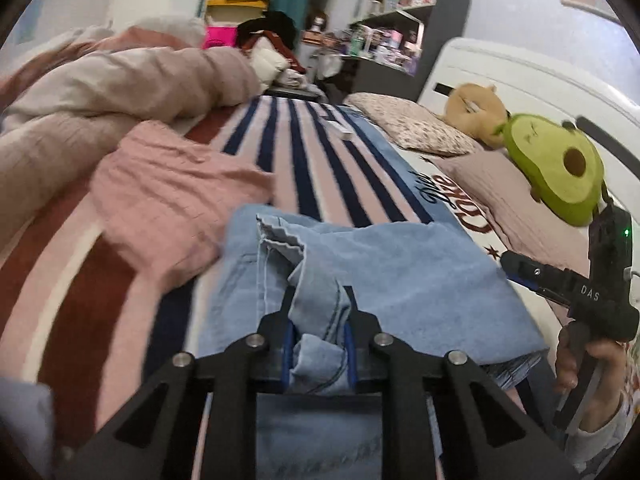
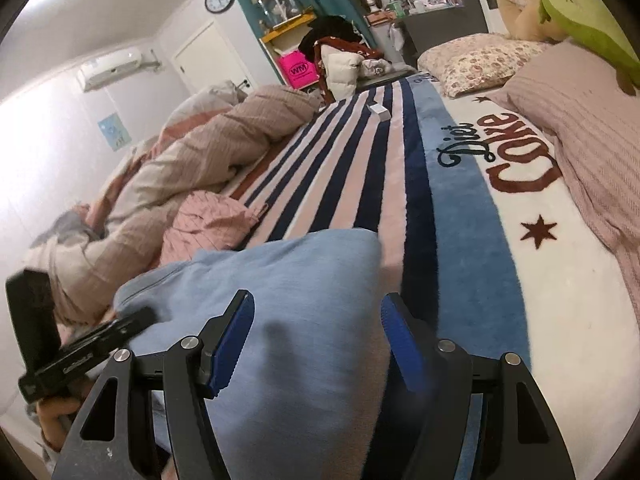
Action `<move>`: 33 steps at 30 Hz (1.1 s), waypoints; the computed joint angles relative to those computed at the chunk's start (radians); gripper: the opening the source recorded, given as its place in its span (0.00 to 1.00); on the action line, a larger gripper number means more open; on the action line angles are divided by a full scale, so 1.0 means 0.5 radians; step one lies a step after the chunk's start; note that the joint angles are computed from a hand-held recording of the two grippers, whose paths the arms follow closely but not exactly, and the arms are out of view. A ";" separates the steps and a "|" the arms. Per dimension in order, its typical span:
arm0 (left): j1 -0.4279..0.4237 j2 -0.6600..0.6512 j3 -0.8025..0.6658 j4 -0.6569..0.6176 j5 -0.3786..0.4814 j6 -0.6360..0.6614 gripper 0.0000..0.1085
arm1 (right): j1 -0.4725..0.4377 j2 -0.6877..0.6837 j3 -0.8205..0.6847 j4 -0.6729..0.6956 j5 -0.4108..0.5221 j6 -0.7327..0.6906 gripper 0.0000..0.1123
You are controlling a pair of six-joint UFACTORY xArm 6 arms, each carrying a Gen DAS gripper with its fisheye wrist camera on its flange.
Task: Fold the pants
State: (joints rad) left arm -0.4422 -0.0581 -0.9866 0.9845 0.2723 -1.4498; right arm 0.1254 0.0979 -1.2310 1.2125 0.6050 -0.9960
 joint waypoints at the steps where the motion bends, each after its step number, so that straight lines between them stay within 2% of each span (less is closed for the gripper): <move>1: 0.005 -0.024 0.038 -0.030 0.008 0.001 0.15 | -0.004 -0.005 0.001 0.013 0.008 -0.006 0.56; 4: 0.006 0.006 0.108 -0.284 0.000 0.167 0.20 | 0.015 0.008 -0.007 -0.103 0.005 0.040 0.58; 6: -0.022 0.045 0.067 -0.250 0.126 0.106 0.42 | 0.019 0.030 -0.024 -0.164 0.039 0.110 0.58; 8: -0.047 0.052 0.034 -0.203 0.250 0.057 0.58 | 0.004 0.049 -0.043 -0.205 0.113 0.159 0.61; 12: 0.037 0.042 0.106 -0.420 0.053 0.202 0.65 | -0.030 0.056 -0.050 -0.293 0.271 0.201 0.69; 14: 0.053 0.075 0.120 -0.553 -0.028 0.308 0.65 | -0.058 0.060 -0.034 -0.320 0.356 0.220 0.71; 16: 0.060 0.069 0.159 -0.601 -0.106 0.309 0.65 | -0.096 0.095 -0.047 -0.299 0.470 0.264 0.71; 18: 0.061 0.068 0.191 -0.704 -0.195 0.397 0.53 | -0.136 0.146 -0.095 -0.261 0.624 0.325 0.68; 19: 0.060 0.068 0.200 -0.736 -0.220 0.419 0.50 | -0.147 0.159 -0.108 -0.241 0.682 0.327 0.56; 20: 0.052 0.066 0.218 -0.796 -0.269 0.465 0.39 | -0.152 0.163 -0.113 -0.216 0.735 0.311 0.41; 21: 0.046 0.060 0.219 -0.772 -0.273 0.433 0.33 | -0.150 0.156 -0.104 -0.191 0.772 0.286 0.34; 23: 0.023 0.013 0.216 -0.583 -0.226 0.278 0.26 | -0.102 0.075 -0.027 -0.211 0.656 0.261 0.28; 25: 0.005 -0.063 0.256 -0.509 -0.230 0.198 0.24 | -0.078 -0.021 0.063 -0.198 0.583 0.220 0.24; 28: -0.062 -0.254 0.365 -0.484 -0.208 0.159 0.23 | -0.094 -0.179 0.189 -0.184 0.598 0.217 0.23; 33: -0.316 -0.611 0.621 -0.466 -0.077 0.003 0.22 | -0.219 -0.629 0.561 -0.301 0.809 0.238 0.22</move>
State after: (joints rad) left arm -0.5999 -0.3636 -0.6760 0.7516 0.2339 -1.4483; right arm 0.0161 -0.2168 -0.9505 1.0618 1.0095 -0.8769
